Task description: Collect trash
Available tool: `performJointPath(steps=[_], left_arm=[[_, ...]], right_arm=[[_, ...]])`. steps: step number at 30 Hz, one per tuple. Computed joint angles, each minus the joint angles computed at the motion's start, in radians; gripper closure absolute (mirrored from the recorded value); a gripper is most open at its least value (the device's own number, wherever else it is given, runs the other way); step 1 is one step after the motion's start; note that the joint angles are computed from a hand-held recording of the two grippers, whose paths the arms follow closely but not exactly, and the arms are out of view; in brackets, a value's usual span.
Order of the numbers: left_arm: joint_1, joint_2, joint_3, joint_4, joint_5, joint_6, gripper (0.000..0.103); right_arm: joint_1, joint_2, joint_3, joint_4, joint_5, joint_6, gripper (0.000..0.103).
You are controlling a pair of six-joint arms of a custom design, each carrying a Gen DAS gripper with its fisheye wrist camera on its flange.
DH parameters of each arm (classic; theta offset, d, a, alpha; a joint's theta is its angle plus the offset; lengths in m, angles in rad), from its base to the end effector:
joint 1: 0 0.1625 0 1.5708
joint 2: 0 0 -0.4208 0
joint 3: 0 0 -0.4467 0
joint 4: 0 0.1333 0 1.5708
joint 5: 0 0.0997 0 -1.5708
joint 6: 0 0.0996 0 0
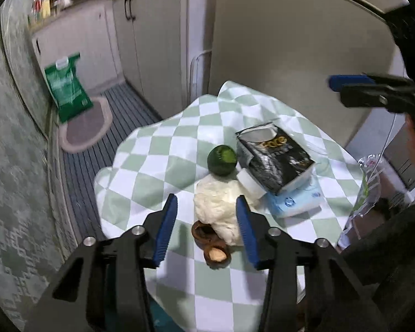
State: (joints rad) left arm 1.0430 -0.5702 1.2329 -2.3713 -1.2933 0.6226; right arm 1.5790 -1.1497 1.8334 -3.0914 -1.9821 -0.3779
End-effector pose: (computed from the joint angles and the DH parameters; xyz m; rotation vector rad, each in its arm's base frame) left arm -0.2734 -0.7878 0.0336 1.5289 2.4088 -0.1778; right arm 0.0988 -0.6521 0.2773 0.2447 -2.4253 0.9680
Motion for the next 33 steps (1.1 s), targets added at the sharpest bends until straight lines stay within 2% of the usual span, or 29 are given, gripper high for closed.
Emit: performJointPath(steps=[5, 8, 13, 14, 15, 24, 33], left_arm=[[0.001, 0.039, -0.062, 0.09, 0.026, -0.049, 0.059], [0.002, 0.044, -0.073, 0.113, 0.008, -0.048, 0.072], [-0.004, 0.041, -0.068, 0.106, 0.019, -0.053, 0.083], [-0.006, 0.041, -0.066, 0.1, 0.023, -0.054, 0.094], [-0.005, 0.04, -0.065, 0.096, 0.025, -0.057, 0.097], [-0.003, 0.014, -0.042, 0.072, -0.014, -0.071, 0.099], [-0.013, -0.023, -0.001, 0.033, -0.066, -0.068, 0.099]], right_arm=[[-0.011, -0.009, 0.005, 0.014, -0.003, 0.005, 0.048], [-0.018, -0.012, 0.007, 0.011, 0.005, 0.0, 0.048], [-0.021, -0.01, 0.007, 0.019, 0.011, 0.003, 0.046], [-0.02, -0.007, 0.004, 0.027, 0.007, 0.0, 0.046], [-0.019, -0.003, 0.002, 0.033, 0.005, -0.004, 0.045], [0.005, 0.044, 0.002, 0.052, -0.114, -0.142, 0.045], [0.007, 0.067, 0.007, 0.078, -0.168, -0.22, 0.065]])
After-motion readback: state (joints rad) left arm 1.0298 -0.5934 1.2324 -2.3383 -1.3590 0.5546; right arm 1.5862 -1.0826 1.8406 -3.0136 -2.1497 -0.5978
